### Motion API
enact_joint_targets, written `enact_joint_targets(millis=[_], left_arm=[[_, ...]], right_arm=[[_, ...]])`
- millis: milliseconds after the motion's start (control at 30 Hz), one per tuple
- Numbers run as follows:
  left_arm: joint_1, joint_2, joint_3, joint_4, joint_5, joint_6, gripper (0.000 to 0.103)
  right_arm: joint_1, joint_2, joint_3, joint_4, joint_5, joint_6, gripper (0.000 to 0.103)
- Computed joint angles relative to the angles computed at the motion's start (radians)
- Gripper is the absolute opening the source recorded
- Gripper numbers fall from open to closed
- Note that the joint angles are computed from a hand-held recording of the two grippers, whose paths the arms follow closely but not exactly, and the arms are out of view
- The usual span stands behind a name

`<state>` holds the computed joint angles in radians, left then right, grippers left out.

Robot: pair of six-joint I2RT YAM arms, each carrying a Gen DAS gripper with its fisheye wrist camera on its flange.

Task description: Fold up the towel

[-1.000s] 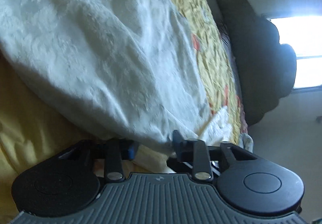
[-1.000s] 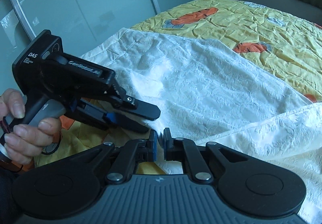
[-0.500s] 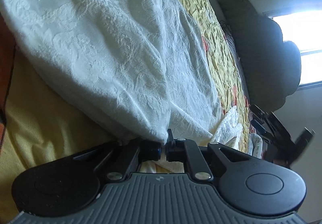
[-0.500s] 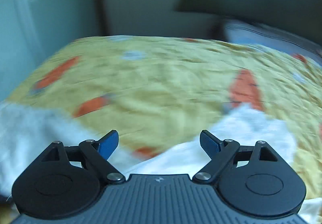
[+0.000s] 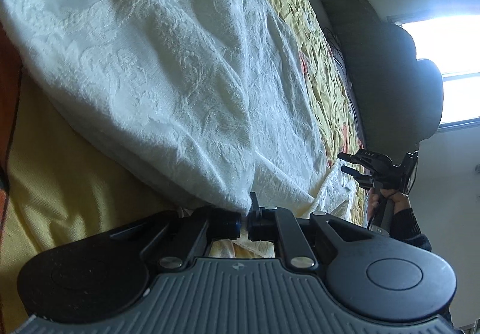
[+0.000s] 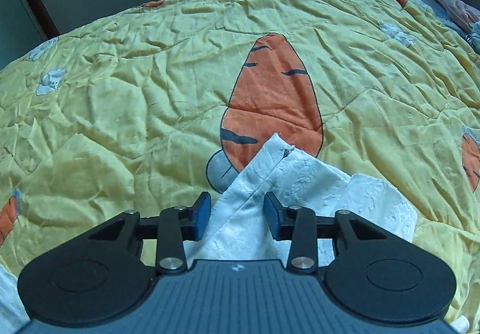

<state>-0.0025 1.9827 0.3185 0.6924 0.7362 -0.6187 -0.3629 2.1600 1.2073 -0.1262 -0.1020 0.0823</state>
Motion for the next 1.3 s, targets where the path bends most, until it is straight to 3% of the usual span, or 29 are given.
enact_joint_targets(millis=[133, 200, 300, 467, 633, 733, 833, 933, 1000, 1100, 1200, 1300], left_arm=[[0.022, 0.004, 0.003, -0.014, 0.021, 0.029, 0.012], [0.026, 0.009, 0.003, -0.007, 0.025, 0.034, 0.012], [0.029, 0.012, 0.000, -0.002, 0.029, 0.043, 0.012], [0.038, 0.014, 0.003, -0.010, 0.039, 0.060, 0.012], [0.057, 0.023, 0.023, -0.045, 0.067, 0.102, 0.012], [0.079, 0.036, 0.052, -0.097, 0.096, 0.137, 0.012], [0.091, 0.044, 0.080, -0.145, 0.115, 0.174, 0.012], [0.089, 0.042, 0.099, -0.179, 0.118, 0.199, 0.012], [0.092, 0.031, 0.112, -0.212, 0.113, 0.221, 0.012], [0.081, 0.016, 0.109, -0.215, 0.096, 0.232, 0.012], [0.062, -0.006, 0.099, -0.209, 0.073, 0.221, 0.012], [0.051, -0.020, 0.089, -0.202, 0.056, 0.204, 0.012]], right_arm=[[0.008, 0.006, -0.005, 0.018, 0.020, -0.030, 0.035], [-0.017, 0.000, -0.017, 0.036, -0.012, -0.012, 0.021], [-0.083, -0.037, -0.086, 0.107, -0.131, 0.044, 0.011], [-0.197, -0.195, -0.319, 0.299, -0.292, 0.078, 0.009], [-0.409, -0.470, -0.606, 0.430, -0.532, 0.072, 0.009], [-0.621, -0.664, -0.747, 0.378, -0.725, 0.000, 0.009], [-0.900, -0.772, -0.800, 0.161, -0.920, -0.209, 0.009], [-1.182, -0.658, -0.748, -0.154, -1.019, -0.583, 0.009], [-1.288, -0.514, -0.721, -0.207, -0.981, -0.722, 0.009], [-1.339, -0.303, -0.697, -0.107, -0.896, -0.732, 0.009], [-1.411, -0.144, -0.644, -0.118, -0.910, -0.690, 0.009], [-1.494, -0.040, -0.574, -0.254, -0.983, -0.769, 0.012]])
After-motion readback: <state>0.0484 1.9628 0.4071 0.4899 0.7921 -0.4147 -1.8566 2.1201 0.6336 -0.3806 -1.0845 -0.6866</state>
